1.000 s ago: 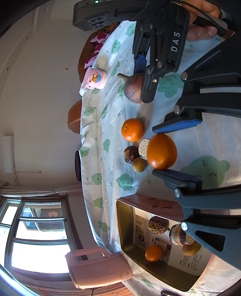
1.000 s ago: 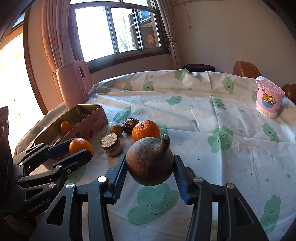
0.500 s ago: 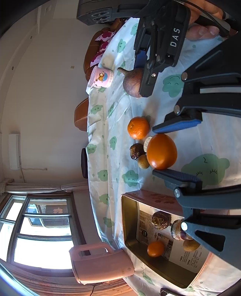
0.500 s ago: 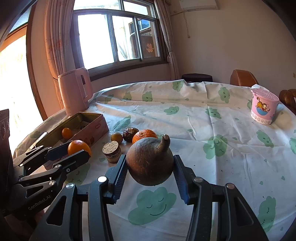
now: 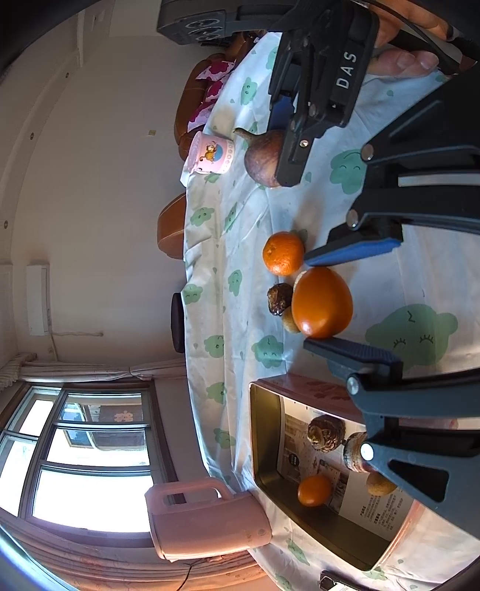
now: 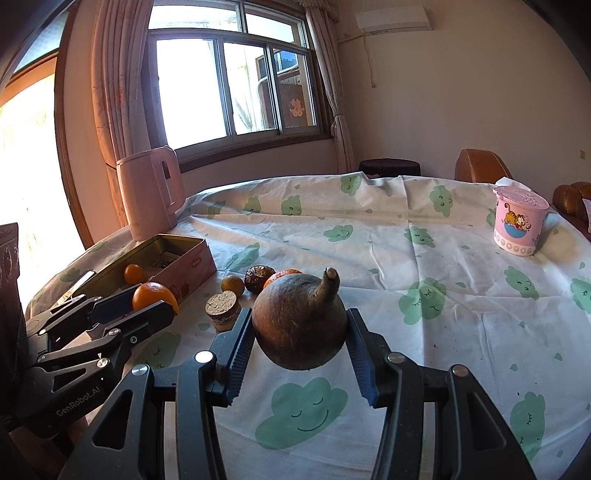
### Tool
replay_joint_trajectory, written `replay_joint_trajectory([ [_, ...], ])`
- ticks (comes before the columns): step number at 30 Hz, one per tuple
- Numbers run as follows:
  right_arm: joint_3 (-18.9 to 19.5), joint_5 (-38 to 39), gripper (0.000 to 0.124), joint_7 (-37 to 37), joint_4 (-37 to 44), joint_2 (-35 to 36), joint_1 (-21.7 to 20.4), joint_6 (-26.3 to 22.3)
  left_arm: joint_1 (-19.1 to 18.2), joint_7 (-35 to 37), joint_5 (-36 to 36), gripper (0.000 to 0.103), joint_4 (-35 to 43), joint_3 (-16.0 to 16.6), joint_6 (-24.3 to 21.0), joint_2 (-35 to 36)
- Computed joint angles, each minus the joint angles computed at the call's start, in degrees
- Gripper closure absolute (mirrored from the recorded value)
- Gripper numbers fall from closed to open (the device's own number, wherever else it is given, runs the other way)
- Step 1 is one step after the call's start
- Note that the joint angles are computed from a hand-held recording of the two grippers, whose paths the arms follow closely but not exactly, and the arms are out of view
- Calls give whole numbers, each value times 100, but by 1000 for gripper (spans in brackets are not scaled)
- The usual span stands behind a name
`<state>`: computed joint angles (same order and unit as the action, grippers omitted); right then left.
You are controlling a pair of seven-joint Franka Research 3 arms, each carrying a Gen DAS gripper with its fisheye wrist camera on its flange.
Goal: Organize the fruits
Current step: 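Carry the pear-shaped fruit with the right gripper while the left carries the orange to the tin box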
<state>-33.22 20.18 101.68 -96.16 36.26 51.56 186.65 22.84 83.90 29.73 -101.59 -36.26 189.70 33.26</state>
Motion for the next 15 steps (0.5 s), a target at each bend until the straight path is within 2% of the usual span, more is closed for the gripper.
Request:
replay_joint_trajectory([
  [15,-342,466,73,-237,-91,96,358,223,-183,-403,339,62,-22,312,283,-68],
])
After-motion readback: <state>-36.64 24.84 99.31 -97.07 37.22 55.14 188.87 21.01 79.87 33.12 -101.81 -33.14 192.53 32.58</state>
